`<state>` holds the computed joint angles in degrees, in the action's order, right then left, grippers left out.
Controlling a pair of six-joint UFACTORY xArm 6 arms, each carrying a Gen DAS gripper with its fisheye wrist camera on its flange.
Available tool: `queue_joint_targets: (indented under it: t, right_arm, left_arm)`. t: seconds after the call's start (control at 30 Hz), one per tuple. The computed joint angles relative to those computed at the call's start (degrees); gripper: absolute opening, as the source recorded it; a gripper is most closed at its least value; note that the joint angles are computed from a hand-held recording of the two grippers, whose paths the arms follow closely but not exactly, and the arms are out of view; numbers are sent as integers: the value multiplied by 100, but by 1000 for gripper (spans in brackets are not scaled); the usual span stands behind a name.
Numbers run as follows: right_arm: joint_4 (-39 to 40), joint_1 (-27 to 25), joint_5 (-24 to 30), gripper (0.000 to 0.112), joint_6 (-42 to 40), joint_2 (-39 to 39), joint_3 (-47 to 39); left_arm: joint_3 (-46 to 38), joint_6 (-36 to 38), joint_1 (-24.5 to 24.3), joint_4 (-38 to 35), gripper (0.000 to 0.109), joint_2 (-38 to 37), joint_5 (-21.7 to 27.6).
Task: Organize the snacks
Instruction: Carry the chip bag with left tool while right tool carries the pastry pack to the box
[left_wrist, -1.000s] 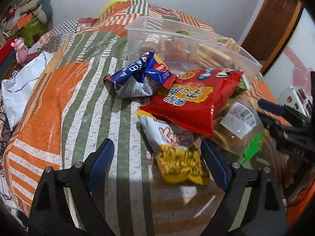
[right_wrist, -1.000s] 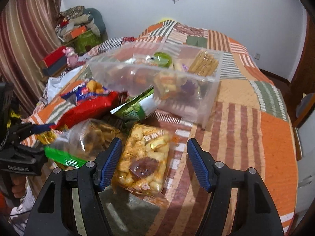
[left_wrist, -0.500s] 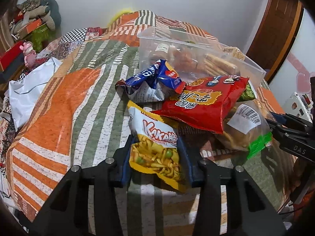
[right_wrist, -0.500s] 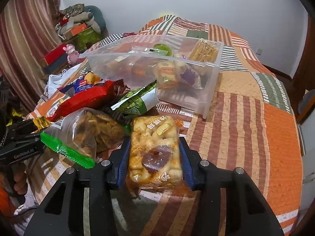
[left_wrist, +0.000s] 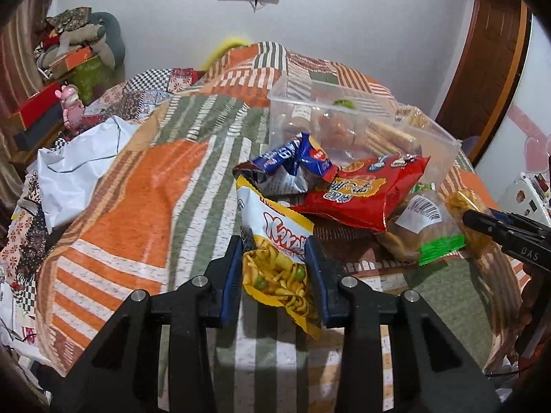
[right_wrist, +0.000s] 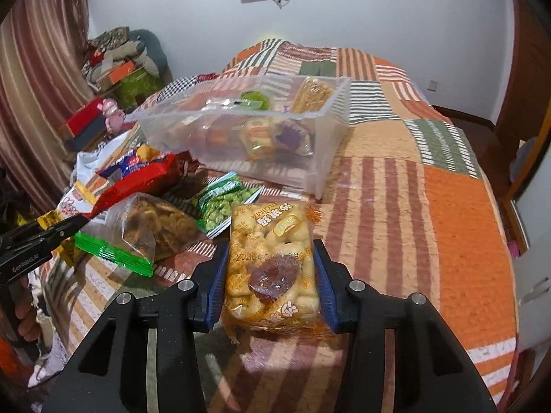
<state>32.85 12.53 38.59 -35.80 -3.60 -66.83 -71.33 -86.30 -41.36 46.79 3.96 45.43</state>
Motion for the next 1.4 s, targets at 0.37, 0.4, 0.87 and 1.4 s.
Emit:
queue_joint_targets:
  t: [0.37, 0.4, 0.87, 1.4]
  right_arm:
    - [243, 55, -319, 42, -124, -106, -156]
    - [267, 82, -361, 42, -135, -103, -183]
    - [698, 323, -659, 42, -292, 395, -969]
    - [840, 551, -652, 42, -114, 1175, -1852]
  left_arm:
    - [-240, -48, 42, 333, 36, -152, 198]
    - [-311, -4, 56, 359, 36, -126, 211]
    - [-1462, 696, 343, 527, 36, 536, 117]
    - [-2981, 1693, 749, -17, 36, 1798, -105]
